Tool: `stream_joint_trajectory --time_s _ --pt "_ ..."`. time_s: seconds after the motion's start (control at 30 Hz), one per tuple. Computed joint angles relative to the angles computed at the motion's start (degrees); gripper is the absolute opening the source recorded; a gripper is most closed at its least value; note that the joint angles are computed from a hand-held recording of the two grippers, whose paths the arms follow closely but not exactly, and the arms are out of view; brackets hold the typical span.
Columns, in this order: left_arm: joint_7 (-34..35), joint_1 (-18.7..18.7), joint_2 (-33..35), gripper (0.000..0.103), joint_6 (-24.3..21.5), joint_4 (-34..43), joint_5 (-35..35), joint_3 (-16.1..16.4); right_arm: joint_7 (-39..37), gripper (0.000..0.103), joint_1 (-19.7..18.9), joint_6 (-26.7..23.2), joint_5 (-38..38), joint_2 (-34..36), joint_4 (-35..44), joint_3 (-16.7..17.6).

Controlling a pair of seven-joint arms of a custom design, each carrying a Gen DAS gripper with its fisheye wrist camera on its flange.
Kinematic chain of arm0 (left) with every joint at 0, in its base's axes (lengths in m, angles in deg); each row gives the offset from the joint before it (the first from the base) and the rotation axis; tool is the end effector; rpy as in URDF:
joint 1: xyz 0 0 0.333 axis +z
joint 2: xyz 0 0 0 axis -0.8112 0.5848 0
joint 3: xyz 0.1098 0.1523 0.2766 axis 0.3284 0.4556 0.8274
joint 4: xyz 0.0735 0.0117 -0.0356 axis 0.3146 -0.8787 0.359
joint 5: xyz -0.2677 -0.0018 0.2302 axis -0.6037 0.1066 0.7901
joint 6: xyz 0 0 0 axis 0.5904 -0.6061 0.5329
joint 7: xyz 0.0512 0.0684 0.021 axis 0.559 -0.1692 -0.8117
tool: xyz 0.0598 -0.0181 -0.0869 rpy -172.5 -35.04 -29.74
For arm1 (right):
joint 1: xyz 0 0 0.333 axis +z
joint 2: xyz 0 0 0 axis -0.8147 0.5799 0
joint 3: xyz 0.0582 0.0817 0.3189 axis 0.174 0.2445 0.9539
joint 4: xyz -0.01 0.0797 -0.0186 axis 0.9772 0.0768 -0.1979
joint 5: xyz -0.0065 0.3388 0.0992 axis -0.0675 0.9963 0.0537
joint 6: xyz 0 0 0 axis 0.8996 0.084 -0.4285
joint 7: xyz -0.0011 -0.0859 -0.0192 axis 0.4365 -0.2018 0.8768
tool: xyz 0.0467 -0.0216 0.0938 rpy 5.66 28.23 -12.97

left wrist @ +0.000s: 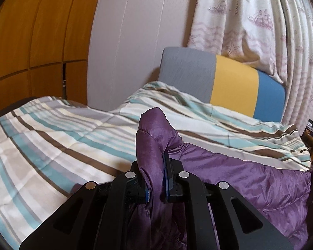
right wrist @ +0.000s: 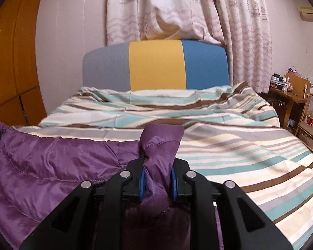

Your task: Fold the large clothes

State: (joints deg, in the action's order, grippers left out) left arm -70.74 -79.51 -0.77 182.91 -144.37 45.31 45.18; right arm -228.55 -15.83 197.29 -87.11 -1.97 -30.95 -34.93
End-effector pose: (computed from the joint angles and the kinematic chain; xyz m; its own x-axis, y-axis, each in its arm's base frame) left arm 0.6288 -0.3300 0.4497 -0.2125 -0.9645 0.1568 -0.4989 -0.0309 -0.8661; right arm 0.4713 0.3913 0.4550 -0.4801 -0.8749 -0.0641 -0.3948 0.2807 -0.8748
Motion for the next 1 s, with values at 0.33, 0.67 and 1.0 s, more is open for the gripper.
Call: stream_joint_trajectory --time_s 0.33,0.67,1.0 --pt "17.6 7.1 3.0 0.01 -5.7 -0.7 -17.7 -11.1 -1.7 0.024 -2.9 6.4 5.2 2.0 -0.1 -1.1" --pt "35.4 8.1 6.9 0.01 -16.9 4.7 -33.1 -16.6 -10.1 0.033 -4.9 9.3 15.9 5.8 3.3 -1.7" --pt "39.9 5.0 8.1 0.01 -21.5 7.5 -37.2 -13.9 -15.9 0.038 -4.9 10.2 21.7 8.5 5.9 -3.0"
